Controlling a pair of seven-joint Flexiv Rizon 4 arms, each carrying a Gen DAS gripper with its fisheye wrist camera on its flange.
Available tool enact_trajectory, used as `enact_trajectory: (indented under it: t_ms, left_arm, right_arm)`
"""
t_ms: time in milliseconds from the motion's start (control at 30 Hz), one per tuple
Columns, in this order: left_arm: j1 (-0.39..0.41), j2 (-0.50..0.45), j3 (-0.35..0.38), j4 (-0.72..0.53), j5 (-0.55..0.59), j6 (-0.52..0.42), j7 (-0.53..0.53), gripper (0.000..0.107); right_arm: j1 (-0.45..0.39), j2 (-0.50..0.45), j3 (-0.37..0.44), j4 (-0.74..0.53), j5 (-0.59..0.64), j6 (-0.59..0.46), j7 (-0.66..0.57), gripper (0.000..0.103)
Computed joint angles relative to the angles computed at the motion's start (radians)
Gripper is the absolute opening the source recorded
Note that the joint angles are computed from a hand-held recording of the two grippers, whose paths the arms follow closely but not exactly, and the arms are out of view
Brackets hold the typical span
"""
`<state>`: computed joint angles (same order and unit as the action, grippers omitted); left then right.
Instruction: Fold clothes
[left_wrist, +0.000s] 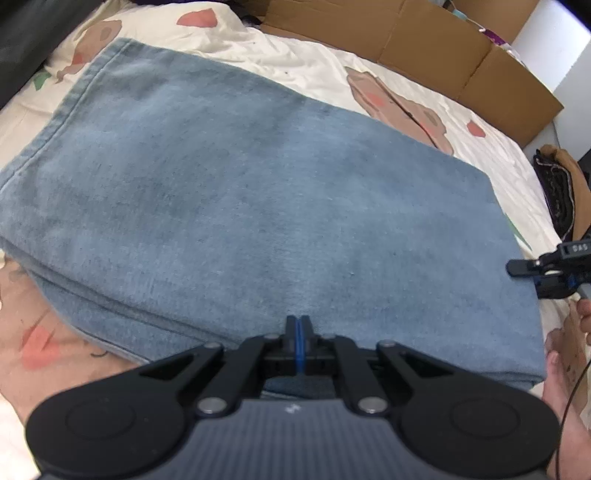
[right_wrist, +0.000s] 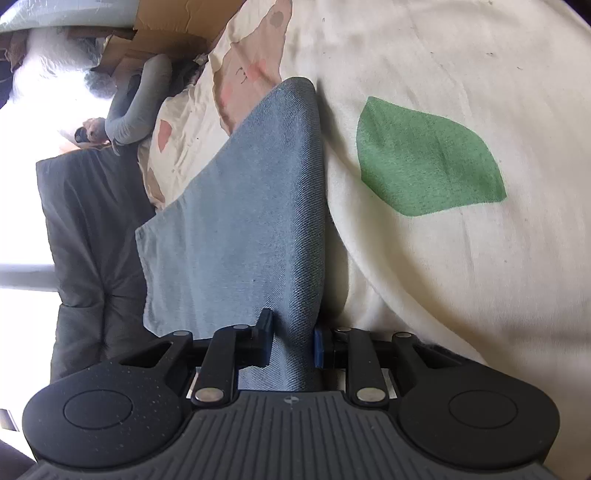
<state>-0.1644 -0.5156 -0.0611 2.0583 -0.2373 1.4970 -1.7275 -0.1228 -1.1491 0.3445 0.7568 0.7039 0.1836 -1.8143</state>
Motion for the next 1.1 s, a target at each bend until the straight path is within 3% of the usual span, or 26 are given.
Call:
enact_trajectory:
  t_ms: [100,433,833,967,1100]
  left_arm:
    - [0.0,-0.002,0.001,-0.002,0.001,-0.002,-0.002,0.003]
    - [-0.029,-0.008,0.036,-0.018,0.03,-0.016,-0.007,0.003]
    - [0.02,-0.01,-0.024,0.019,-0.002,0.041,-0.01,0.003]
    - [0.005,-0.013,-0.008,0.008,0.002,0.03,-0.007,0.003]
    - [-0.056,-0.015,0.061,-0.023,0.031,-0.008,-0.032,0.003]
  right_arm:
    - [-0.025,-0.003,0.021,-0.008,0.032,-0.019,-0.007,0.014]
    - [0.002,-0.02,0.007,-0.021,0.036,0.008,-0.011,0.023]
    - [0.03,-0.029,0.008,-0.034,0.008,-0.004,-0.042,0.023]
    - [0.036,-0.028,0.006,-0.04,-0.002,-0.009,-0.041,0.014]
    - [0.028,-0.005,0.011,-0.012,0.006,0.016,-0.062,0.007]
